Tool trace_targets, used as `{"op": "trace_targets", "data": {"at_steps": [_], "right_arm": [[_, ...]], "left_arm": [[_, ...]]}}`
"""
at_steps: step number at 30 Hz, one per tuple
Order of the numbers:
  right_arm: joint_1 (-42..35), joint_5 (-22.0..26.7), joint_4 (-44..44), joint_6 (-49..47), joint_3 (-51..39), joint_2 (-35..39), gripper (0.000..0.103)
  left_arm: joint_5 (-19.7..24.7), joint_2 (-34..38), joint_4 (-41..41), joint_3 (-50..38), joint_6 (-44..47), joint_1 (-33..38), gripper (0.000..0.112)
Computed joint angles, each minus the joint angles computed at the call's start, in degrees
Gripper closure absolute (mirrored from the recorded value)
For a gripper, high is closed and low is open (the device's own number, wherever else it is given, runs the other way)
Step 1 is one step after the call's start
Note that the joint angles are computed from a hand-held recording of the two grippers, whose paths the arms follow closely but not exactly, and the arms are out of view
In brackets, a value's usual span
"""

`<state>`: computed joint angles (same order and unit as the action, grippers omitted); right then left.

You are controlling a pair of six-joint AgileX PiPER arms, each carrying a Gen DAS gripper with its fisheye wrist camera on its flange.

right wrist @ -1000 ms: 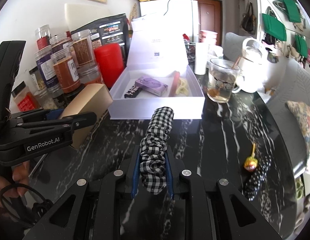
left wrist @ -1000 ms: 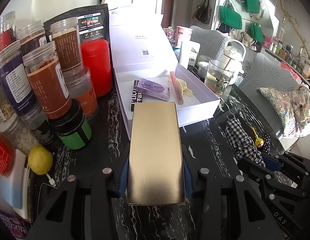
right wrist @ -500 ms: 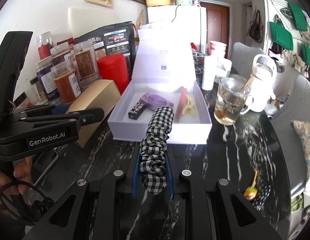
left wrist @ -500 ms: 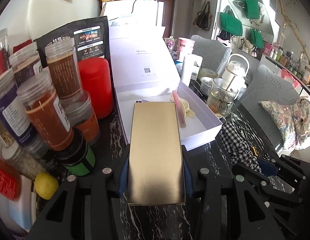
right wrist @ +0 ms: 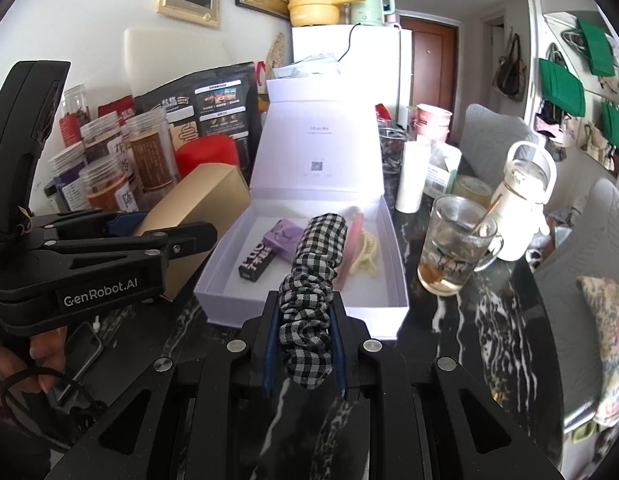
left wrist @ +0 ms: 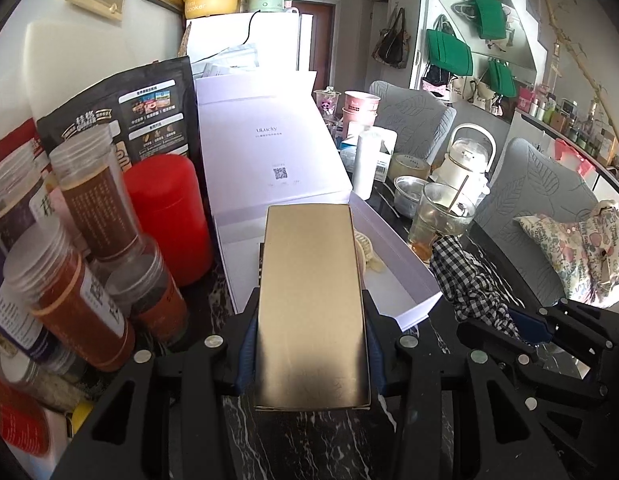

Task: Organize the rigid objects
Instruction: 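Carry the tan box with the left tool while the right tool carries the scrunchie to the white box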

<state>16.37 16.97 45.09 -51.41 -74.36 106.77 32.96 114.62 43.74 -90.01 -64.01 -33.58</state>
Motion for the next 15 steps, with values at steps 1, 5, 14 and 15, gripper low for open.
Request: {"op": "trace_targets", "data": {"at_steps": [1, 5, 14, 15], "right_arm": [[-0.10, 0.32, -0.95, 0.89, -0.96, 0.51, 0.081], [-0.60, 1.66, -3.17, 3.03, -4.95, 2.64, 0.081], [-1.25, 3.95, -7.86, 7.35, -13.25, 6.52, 0.081], [-1.35, 4.13, -8.08, 7.55, -13.87, 6.79, 0.081]], "left_arm": [[0.43, 0.86, -0.52, -1.46, 1.26, 0.30, 0.068], [0.99, 3.31, -3.03, -5.78, 4.94, 1.60, 0.068], [2.49, 8.03, -8.28, -14.28, 11.35, 3.65, 0.068], [2.65, 8.42, -8.74, -14.98, 11.90, 3.81, 0.068]]}}
